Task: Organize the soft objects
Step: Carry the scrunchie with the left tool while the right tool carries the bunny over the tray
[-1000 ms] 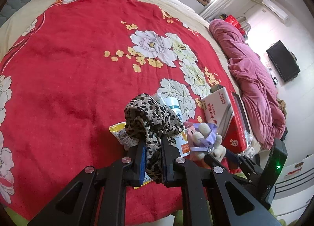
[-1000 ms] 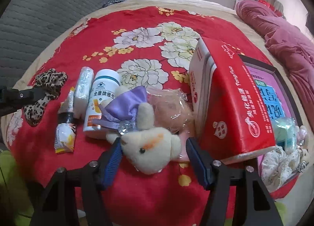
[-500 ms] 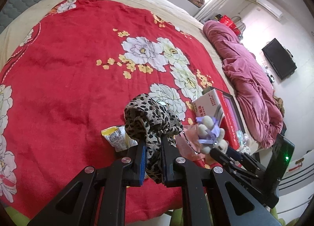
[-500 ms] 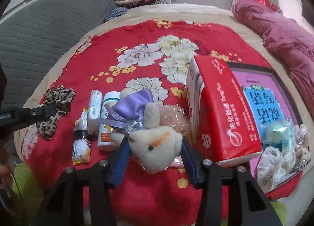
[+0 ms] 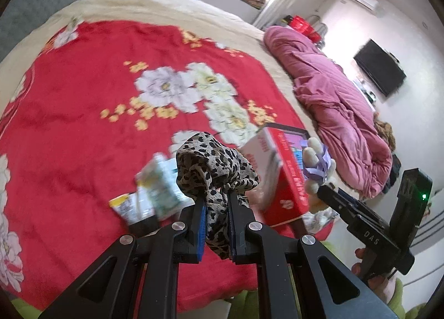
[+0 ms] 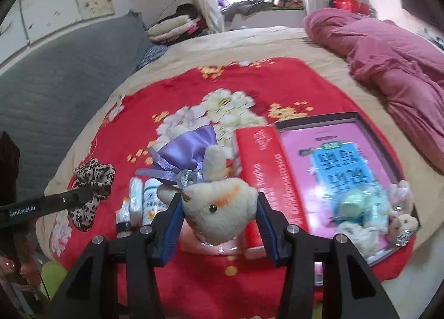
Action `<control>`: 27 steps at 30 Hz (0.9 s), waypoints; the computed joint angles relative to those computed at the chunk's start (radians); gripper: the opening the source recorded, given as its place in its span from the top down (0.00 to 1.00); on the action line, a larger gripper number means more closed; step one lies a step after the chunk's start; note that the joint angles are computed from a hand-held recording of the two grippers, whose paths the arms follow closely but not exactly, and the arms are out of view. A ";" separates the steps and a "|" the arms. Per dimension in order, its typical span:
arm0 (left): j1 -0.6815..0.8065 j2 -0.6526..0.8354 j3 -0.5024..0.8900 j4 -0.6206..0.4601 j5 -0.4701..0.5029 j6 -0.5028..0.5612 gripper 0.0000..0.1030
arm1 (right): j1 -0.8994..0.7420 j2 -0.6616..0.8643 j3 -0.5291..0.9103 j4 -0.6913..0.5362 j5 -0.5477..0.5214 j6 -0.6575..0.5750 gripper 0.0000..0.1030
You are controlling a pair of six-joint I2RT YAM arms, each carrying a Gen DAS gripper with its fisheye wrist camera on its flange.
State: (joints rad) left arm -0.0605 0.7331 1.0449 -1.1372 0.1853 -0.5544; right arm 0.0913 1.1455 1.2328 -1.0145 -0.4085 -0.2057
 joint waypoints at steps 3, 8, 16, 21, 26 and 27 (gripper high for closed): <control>-0.185 0.066 0.058 0.031 -0.116 -0.087 0.87 | -0.105 0.029 0.055 -0.047 -0.051 -0.044 0.51; -0.422 0.202 0.165 0.074 -0.251 -0.168 0.87 | -0.303 0.098 0.162 -0.137 -0.138 -0.142 0.51; -0.617 0.440 0.347 0.129 -0.329 -0.205 0.87 | -0.591 0.232 0.344 -0.241 -0.245 -0.268 0.51; -0.686 0.580 0.457 0.151 -0.347 -0.203 0.87 | -0.708 0.308 0.436 -0.286 -0.293 -0.307 0.51; -0.718 0.687 0.542 0.163 -0.349 -0.191 0.87 | -0.773 0.348 0.486 -0.306 -0.323 -0.327 0.51; -0.722 0.708 0.557 0.164 -0.348 -0.189 0.87 | -0.780 0.353 0.489 -0.306 -0.325 -0.326 0.51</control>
State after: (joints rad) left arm -0.7830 1.4412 1.6023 -0.9736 -0.1625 -0.7435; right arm -0.6887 1.4988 1.7220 -1.3203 -0.7337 -0.5317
